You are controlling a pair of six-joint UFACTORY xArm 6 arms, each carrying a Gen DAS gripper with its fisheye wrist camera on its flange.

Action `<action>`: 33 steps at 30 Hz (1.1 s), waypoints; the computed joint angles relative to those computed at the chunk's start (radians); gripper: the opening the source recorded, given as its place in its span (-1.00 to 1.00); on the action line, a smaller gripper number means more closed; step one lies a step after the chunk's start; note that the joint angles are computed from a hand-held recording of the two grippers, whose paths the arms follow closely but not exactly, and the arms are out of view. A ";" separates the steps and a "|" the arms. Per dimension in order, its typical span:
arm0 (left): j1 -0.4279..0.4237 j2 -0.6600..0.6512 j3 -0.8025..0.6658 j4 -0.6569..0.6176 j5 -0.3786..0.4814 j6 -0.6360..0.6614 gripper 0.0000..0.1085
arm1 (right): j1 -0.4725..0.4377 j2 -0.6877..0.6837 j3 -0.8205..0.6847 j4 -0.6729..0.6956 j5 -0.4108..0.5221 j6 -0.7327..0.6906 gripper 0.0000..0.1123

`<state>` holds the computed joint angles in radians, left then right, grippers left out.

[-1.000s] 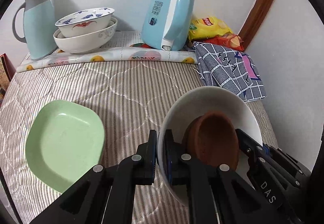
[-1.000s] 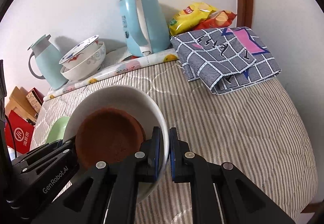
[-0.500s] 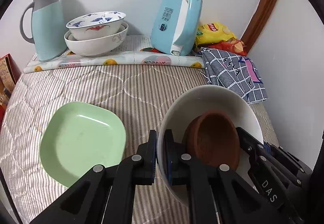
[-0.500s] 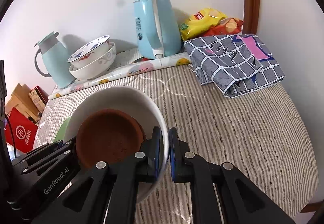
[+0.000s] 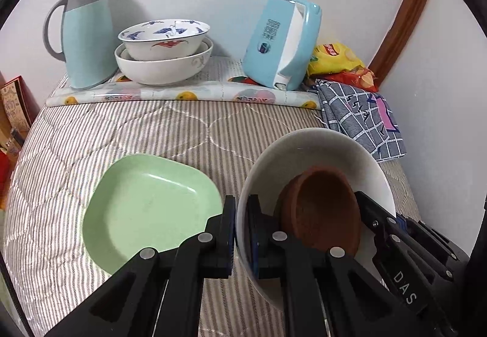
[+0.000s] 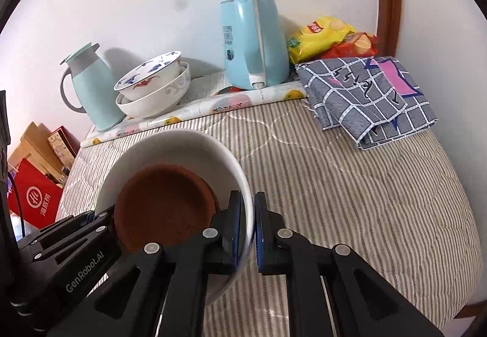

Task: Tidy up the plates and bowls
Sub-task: 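Carry the white bowl over the light-green plate stack with both tools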

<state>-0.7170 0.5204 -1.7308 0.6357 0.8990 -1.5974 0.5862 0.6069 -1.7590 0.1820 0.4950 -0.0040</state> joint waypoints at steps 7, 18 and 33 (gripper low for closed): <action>0.009 -0.060 0.083 0.009 -0.011 -0.011 -0.84 | 0.026 0.001 0.001 -0.006 -0.008 0.019 -0.85; 0.028 -0.149 0.207 0.023 -0.047 -0.032 -0.84 | 0.061 0.011 -0.018 -0.044 -0.001 0.071 -0.85; 0.079 -0.217 0.327 -0.002 -0.126 0.022 -0.84 | 0.098 0.074 -0.104 -0.128 0.038 0.187 -0.85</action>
